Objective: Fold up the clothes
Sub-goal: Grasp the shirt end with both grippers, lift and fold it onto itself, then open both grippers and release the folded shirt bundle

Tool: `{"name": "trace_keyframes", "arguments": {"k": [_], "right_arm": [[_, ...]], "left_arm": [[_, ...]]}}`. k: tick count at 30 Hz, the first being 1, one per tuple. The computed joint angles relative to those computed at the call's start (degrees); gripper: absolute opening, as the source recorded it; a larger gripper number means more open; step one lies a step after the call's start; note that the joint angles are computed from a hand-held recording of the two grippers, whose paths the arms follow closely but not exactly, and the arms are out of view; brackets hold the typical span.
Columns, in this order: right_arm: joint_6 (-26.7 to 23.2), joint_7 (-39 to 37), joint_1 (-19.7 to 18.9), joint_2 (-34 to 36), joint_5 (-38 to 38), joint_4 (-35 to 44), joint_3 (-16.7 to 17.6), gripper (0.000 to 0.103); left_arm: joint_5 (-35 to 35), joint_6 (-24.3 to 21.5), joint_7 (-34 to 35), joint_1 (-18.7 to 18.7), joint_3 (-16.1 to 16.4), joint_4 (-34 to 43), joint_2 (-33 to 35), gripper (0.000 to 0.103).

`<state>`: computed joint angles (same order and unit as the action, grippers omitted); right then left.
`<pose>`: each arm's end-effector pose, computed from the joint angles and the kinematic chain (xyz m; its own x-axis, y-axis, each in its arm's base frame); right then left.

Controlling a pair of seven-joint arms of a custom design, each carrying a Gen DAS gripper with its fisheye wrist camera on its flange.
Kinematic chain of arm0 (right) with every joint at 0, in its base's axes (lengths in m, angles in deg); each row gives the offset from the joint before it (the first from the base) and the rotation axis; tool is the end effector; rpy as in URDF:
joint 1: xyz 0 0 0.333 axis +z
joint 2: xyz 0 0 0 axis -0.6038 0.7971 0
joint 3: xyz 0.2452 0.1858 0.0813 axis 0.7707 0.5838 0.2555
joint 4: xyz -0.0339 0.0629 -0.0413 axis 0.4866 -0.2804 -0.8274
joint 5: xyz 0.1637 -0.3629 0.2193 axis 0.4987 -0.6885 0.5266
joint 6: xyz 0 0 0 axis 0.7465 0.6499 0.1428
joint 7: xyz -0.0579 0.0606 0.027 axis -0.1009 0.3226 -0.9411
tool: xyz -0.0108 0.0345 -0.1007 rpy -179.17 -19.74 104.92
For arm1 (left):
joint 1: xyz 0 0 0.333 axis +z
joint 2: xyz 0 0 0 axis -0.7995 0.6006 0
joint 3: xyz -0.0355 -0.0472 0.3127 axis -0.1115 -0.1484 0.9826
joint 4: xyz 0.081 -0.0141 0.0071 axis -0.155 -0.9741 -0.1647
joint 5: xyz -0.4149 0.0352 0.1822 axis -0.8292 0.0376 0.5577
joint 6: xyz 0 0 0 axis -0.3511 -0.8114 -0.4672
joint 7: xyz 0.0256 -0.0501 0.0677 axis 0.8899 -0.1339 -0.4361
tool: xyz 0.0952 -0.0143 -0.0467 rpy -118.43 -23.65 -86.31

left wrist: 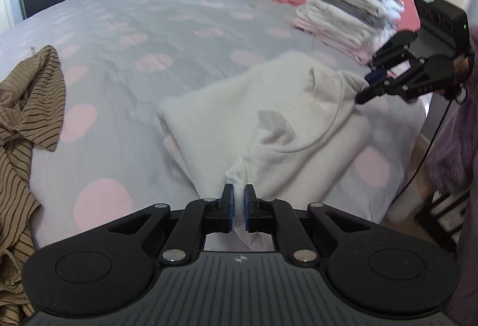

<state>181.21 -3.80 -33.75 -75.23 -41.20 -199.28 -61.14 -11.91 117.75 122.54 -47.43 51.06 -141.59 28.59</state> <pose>0.6454 0.0110 0.4704 0.6270 -0.7774 -0.0508 -0.5962 -0.4368 -0.6736 0.7402 -0.0775 0.4806 -0.8060 -0.5875 0.0723 -0.4989 0.6085 -0.6172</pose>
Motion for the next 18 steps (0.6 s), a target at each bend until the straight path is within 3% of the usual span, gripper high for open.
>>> {"name": "trace_keyframes", "arguments": {"k": [3,5,7,8,9,12,16,18], "right_arm": [[-0.4,0.3,0.2,-1.3,-1.6,-0.8,0.0,0.029],[0.3,0.8,0.5,-2.1,-2.7,-1.1,0.0,0.029],[1.6,1.4,1.0,-2.8,-3.6,-1.4,0.0,0.04],[2.2,1.5,1.3,-3.1,-3.7,-1.4,0.0,0.051],[2.6,0.9,1.6,-3.6,-3.3,-1.7,0.0,0.055],[3.3,-1.9,2.7,-3.5,-2.4,-1.4,0.1,0.056],[7.9,-7.0,4.5,-3.3,-3.8,-2.8,1.0,0.052],[7.5,-9.9,5.0,-3.2,-2.8,-3.0,0.9,0.035]], "left_arm": [[0.7,1.0,2.7,-0.2,-0.1,-2.0,-1.6,0.007],[0.9,1.8,3.3,-0.5,0.0,-2.9,-2.7,0.021],[-0.2,4.8,5.5,-0.9,-0.2,-4.8,-4.2,0.033],[-0.9,6.7,7.3,-1.2,-0.4,-6.0,-5.1,0.04],[-1.7,8.3,9.4,-1.5,-0.6,-7.0,-5.9,0.042],[-2.7,10.3,16.0,-2.7,-1.0,-9.6,-7.6,0.044],[-1.8,14.9,26.0,-4.9,-1.2,-14.6,-9.5,0.044],[-0.6,14.3,27.7,-5.7,-0.7,-15.5,-9.8,0.043]]}}
